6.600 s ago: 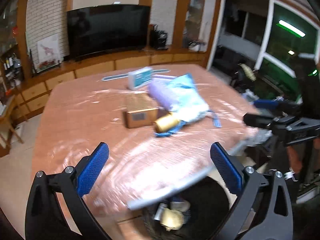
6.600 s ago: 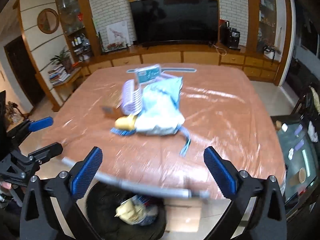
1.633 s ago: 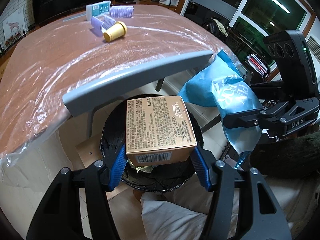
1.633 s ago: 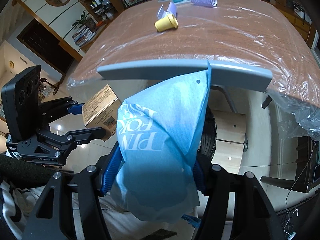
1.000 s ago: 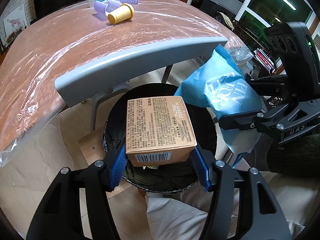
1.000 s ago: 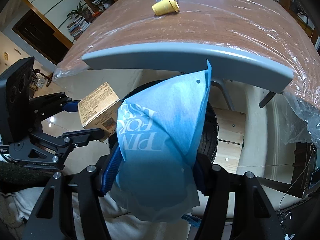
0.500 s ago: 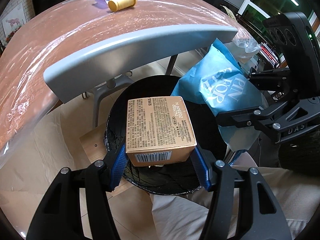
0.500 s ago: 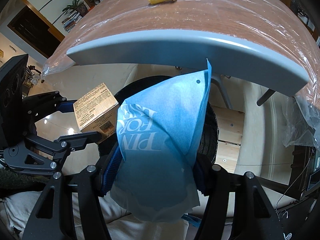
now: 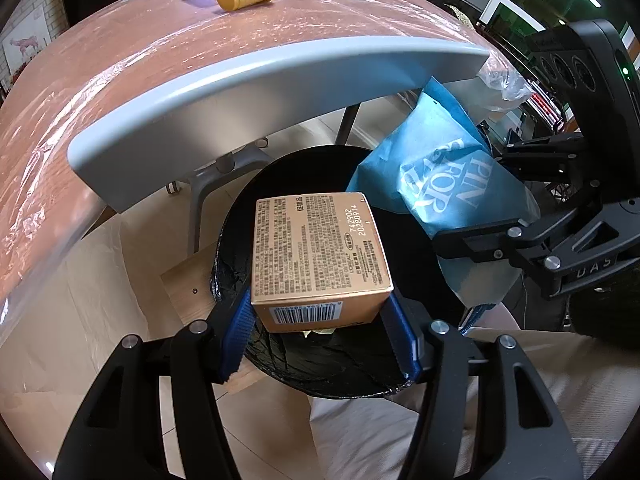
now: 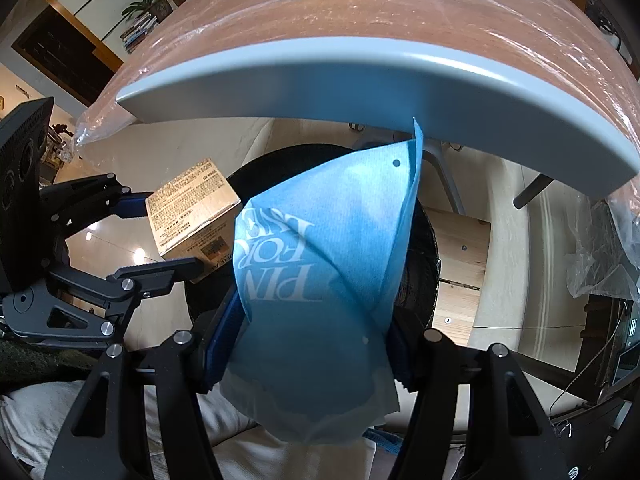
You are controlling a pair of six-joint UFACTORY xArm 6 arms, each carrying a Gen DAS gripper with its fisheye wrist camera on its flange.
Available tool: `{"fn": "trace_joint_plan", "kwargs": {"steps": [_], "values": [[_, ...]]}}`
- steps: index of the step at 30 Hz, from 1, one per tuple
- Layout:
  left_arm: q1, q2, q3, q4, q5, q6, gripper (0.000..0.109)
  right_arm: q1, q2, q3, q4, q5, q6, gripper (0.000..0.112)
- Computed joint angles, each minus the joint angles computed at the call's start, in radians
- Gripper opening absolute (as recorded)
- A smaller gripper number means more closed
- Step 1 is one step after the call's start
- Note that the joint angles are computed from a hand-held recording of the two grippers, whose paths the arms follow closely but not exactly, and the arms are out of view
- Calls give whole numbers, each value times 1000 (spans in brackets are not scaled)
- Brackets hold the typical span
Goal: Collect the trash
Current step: 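Carry the light-blue bag and tan box with both tools over the bin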
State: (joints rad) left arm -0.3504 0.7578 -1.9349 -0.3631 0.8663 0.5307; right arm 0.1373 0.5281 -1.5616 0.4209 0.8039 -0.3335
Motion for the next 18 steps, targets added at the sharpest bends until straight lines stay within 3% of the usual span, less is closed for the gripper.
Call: {"fn": "trace_joint_plan", "kwargs": {"steps": [18], "values": [[-18,19,-18,51,6,-28,60,13,13,0,-65,-6,36,62]]}}
